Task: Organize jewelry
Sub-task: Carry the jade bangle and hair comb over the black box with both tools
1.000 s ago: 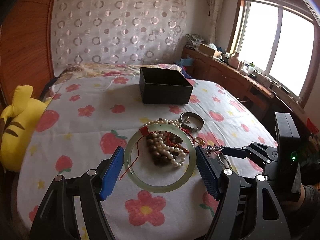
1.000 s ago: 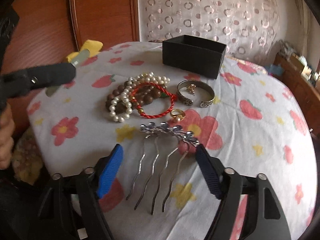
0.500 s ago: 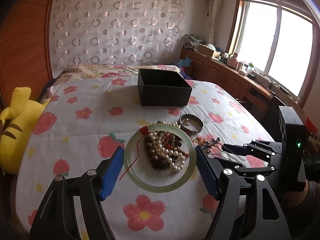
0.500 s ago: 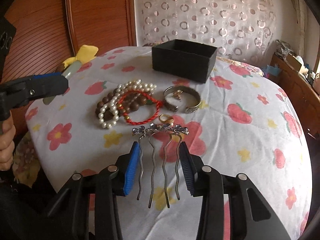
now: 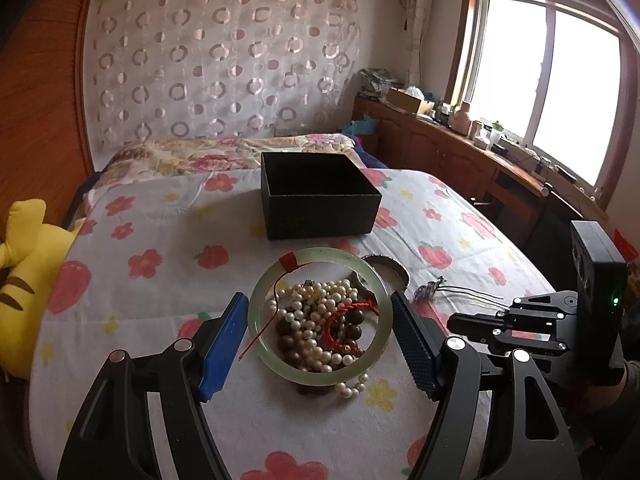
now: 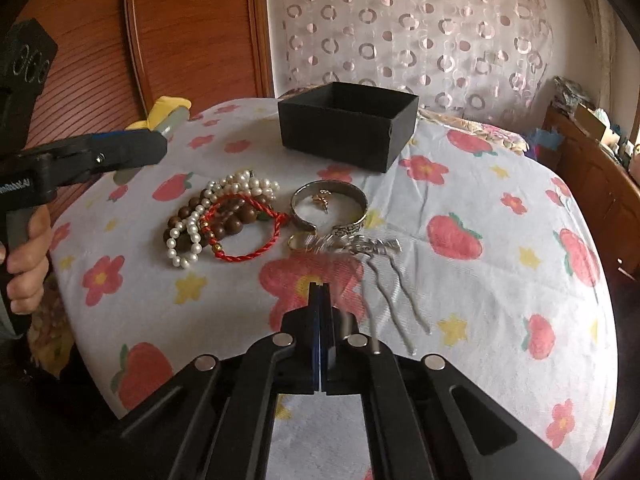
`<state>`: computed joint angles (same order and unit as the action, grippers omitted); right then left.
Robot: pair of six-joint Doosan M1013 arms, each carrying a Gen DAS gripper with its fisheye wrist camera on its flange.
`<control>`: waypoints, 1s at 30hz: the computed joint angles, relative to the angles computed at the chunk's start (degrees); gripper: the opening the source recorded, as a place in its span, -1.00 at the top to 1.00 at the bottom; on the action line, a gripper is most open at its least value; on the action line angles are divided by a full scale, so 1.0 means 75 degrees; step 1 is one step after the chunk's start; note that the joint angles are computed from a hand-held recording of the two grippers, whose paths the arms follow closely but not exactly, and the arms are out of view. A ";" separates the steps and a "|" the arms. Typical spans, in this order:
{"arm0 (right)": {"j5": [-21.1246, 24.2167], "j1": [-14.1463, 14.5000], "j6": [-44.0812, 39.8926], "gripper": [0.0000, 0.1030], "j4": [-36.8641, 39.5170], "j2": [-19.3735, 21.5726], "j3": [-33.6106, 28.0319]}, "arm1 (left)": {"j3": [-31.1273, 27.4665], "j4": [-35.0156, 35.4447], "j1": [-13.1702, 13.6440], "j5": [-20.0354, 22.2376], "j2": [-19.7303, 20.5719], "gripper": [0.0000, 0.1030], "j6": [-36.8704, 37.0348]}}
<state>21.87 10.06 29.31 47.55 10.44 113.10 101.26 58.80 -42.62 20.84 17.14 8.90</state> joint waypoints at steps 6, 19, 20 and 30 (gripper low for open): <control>-0.0097 -0.0106 -0.0649 0.98 0.0649 -0.0171 0.0056 | -0.0011 0.0031 0.0011 -0.0020 0.0000 -0.34 -0.0024; -0.0202 -0.0308 -0.1282 -0.19 0.0199 -0.0186 -0.0115 | 0.0063 0.0224 0.0014 -0.0094 0.0023 -0.34 -0.0255; -0.0013 -0.0353 -0.0861 -0.19 -0.0285 -0.0030 -0.0287 | 0.0081 0.0212 0.0014 -0.0097 0.0006 -0.34 -0.0241; 0.1378 -0.0401 -0.0872 -0.64 -0.1057 0.0520 -0.0917 | 0.0113 0.0146 0.0049 -0.0197 0.0049 -0.34 -0.0188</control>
<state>32.20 7.06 22.78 39.62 14.34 106.22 102.10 59.90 -42.25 19.36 17.51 7.49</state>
